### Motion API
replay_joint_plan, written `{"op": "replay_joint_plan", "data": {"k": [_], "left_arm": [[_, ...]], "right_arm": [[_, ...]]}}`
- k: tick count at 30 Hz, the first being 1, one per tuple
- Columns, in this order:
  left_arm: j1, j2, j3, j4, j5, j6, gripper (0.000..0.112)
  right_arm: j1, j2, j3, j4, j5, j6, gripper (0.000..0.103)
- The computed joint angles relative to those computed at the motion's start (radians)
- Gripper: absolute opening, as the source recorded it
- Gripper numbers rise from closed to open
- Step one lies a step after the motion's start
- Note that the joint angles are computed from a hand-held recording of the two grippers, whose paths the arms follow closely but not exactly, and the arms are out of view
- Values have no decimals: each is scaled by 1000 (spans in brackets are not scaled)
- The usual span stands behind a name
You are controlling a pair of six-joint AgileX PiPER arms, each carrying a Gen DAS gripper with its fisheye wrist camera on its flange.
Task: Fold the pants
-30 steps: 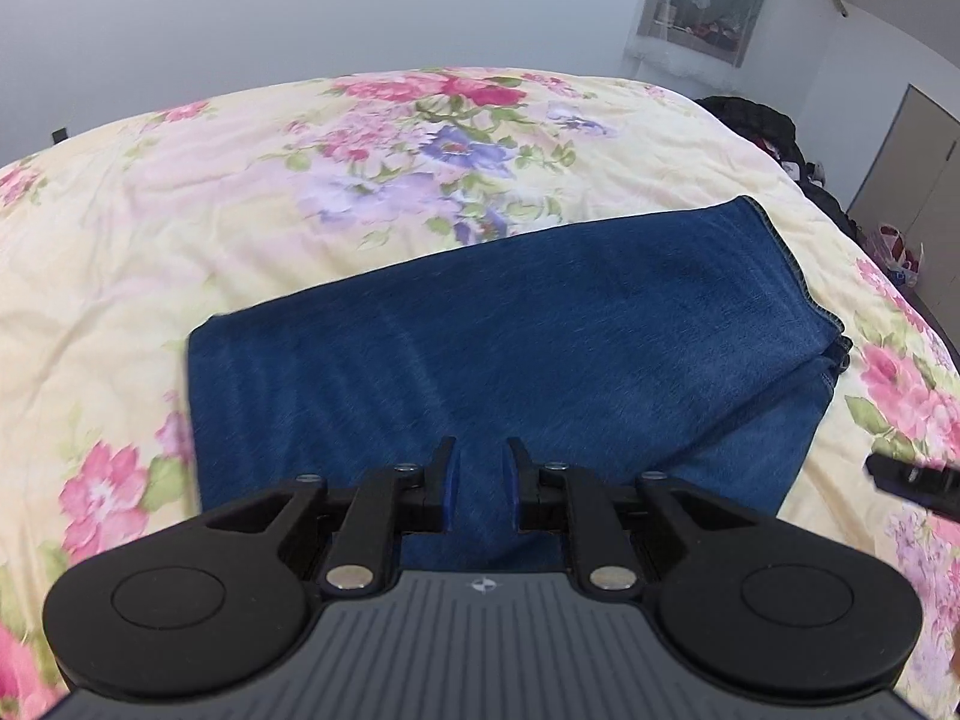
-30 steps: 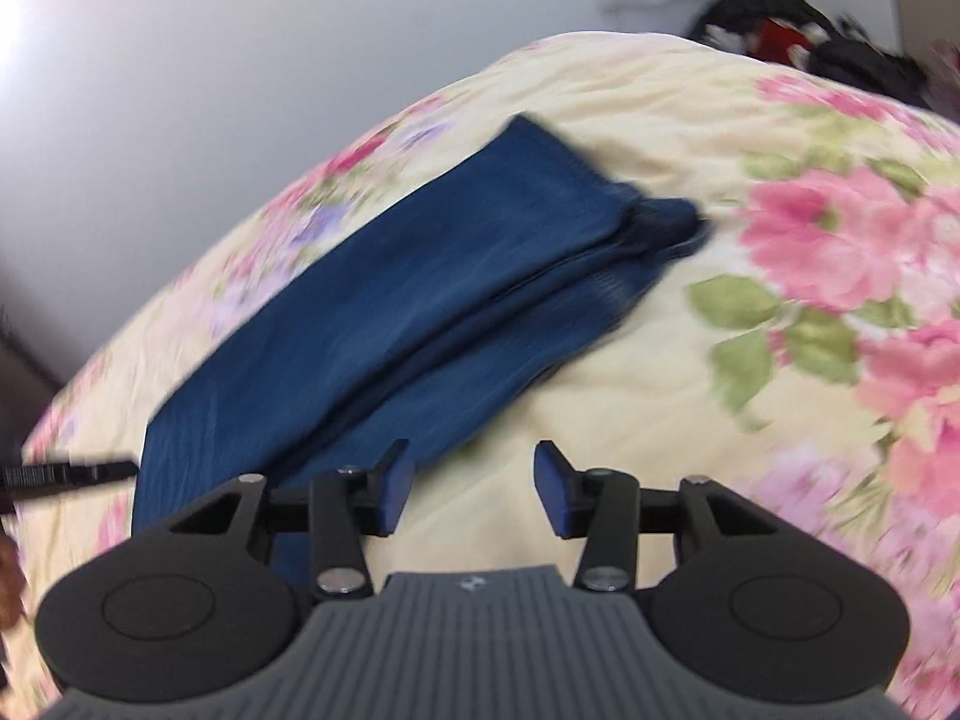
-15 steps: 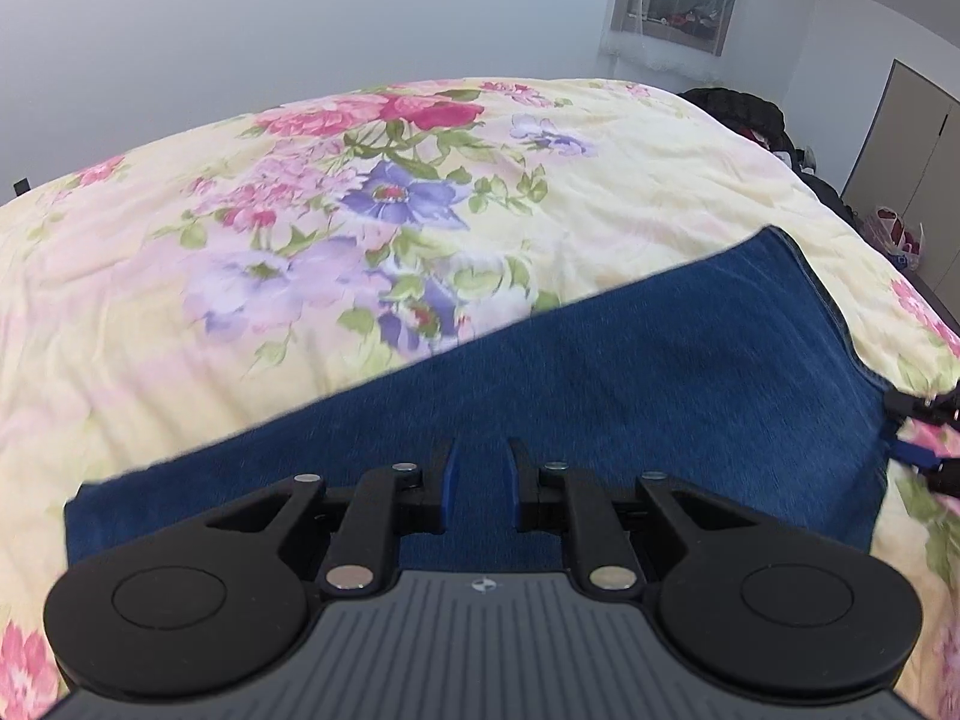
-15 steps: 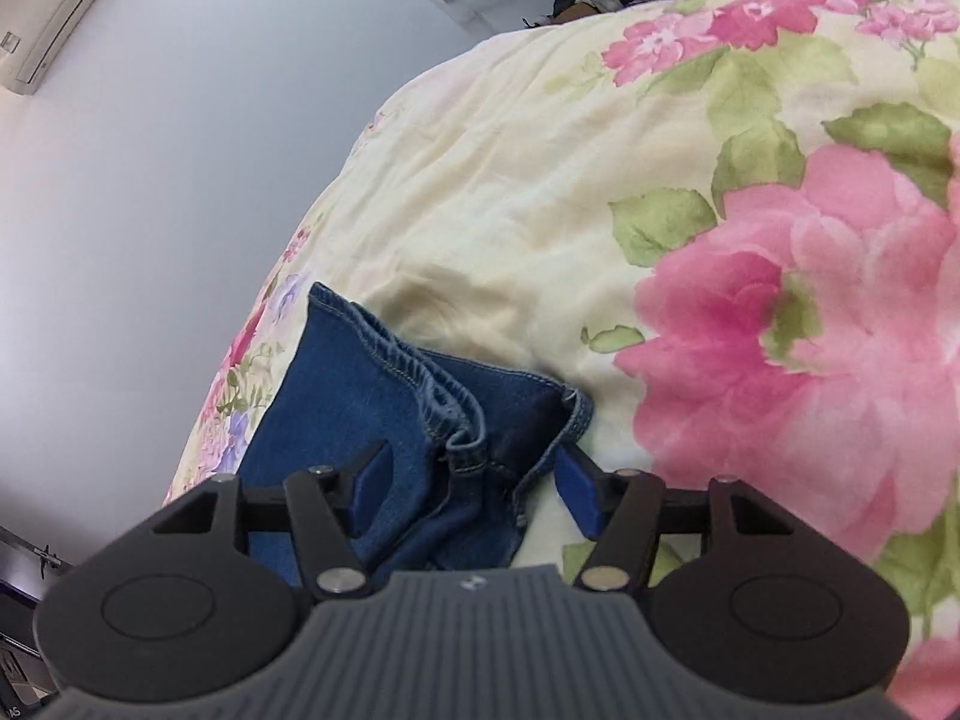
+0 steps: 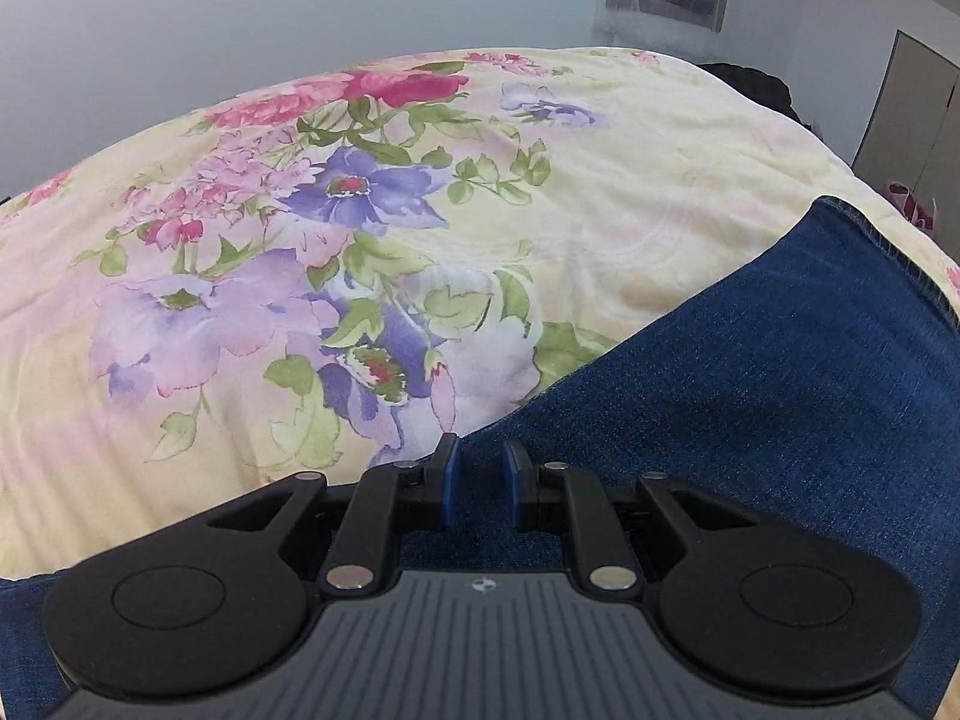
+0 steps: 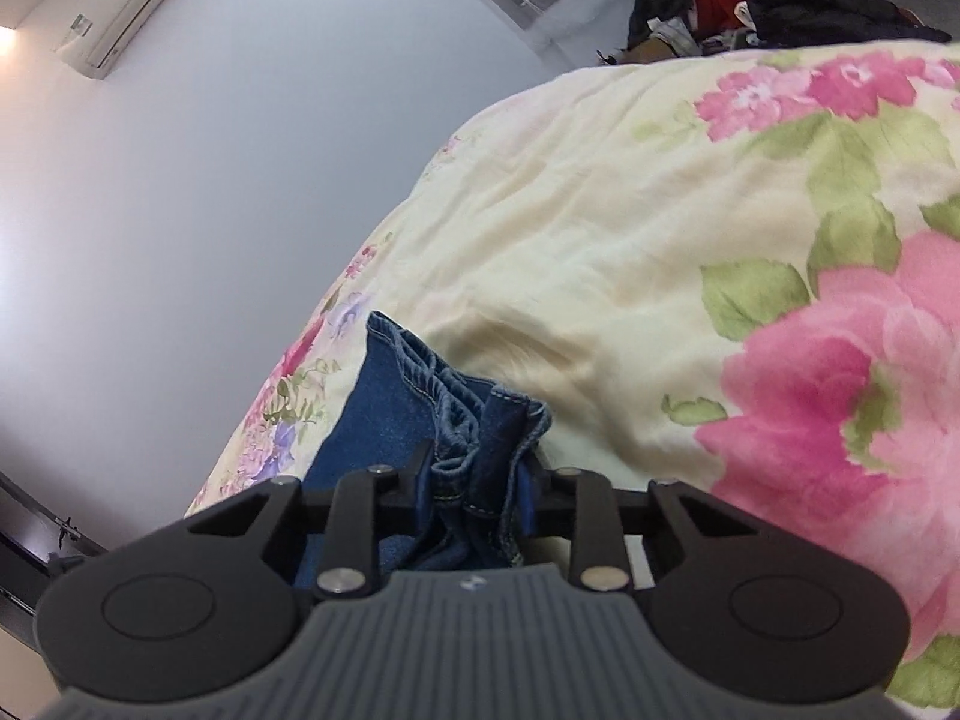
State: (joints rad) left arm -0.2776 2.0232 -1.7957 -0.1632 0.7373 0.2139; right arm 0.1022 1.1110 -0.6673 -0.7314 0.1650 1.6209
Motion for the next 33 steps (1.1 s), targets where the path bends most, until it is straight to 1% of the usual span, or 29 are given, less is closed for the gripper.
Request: {"op": "replay_joint_plan", "data": {"k": [1, 2, 4, 5, 8, 11, 14, 15, 18, 20, 22, 24, 28, 30, 33], "left_arm": [[0, -23, 26, -1, -16, 5, 19], [4, -45, 47, -17, -16, 24, 19], [11, -97, 92, -56, 7, 71, 19], [12, -126, 123, -70, 14, 89, 19], [11, -226, 233, -123, 40, 153, 19], [-1, -309, 329, -153, 63, 178, 19], [-19, -356, 405, -169, 67, 192, 19], [-26, -363, 422, -169, 64, 185, 17], [-36, -374, 442, -165, 60, 163, 15], [5, -386, 425, -236, 117, 186, 15], [39, -433, 433, -256, 137, 215, 15], [93, -498, 447, -269, 162, 259, 15], [287, -590, 445, -330, 260, 355, 16], [390, -622, 445, -348, 300, 404, 16], [561, -641, 439, -401, 360, 499, 16]], "right_arm": [[13, 2, -22, 30, 31, -47, 21], [20, 3, -39, 65, 51, -92, 21], [24, -12, -53, 148, 79, -180, 20], [30, -18, -59, 153, 93, -188, 20], [87, -26, -86, 46, 158, -97, 20], [170, -37, -121, -66, 239, -1, 19], [245, -38, -174, -110, 324, 16, 19], [267, -37, -192, -116, 350, 13, 19], [343, -25, -253, -136, 438, 9, 19], [421, -12, -304, -170, 527, 11, 19], [490, 5, -353, -200, 599, 7, 18], [581, 34, -413, -247, 689, 8, 18], [744, 128, -560, -327, 837, -4, 18], [810, 191, -643, -357, 891, -22, 18], [892, 302, -785, -390, 947, -64, 18]]}}
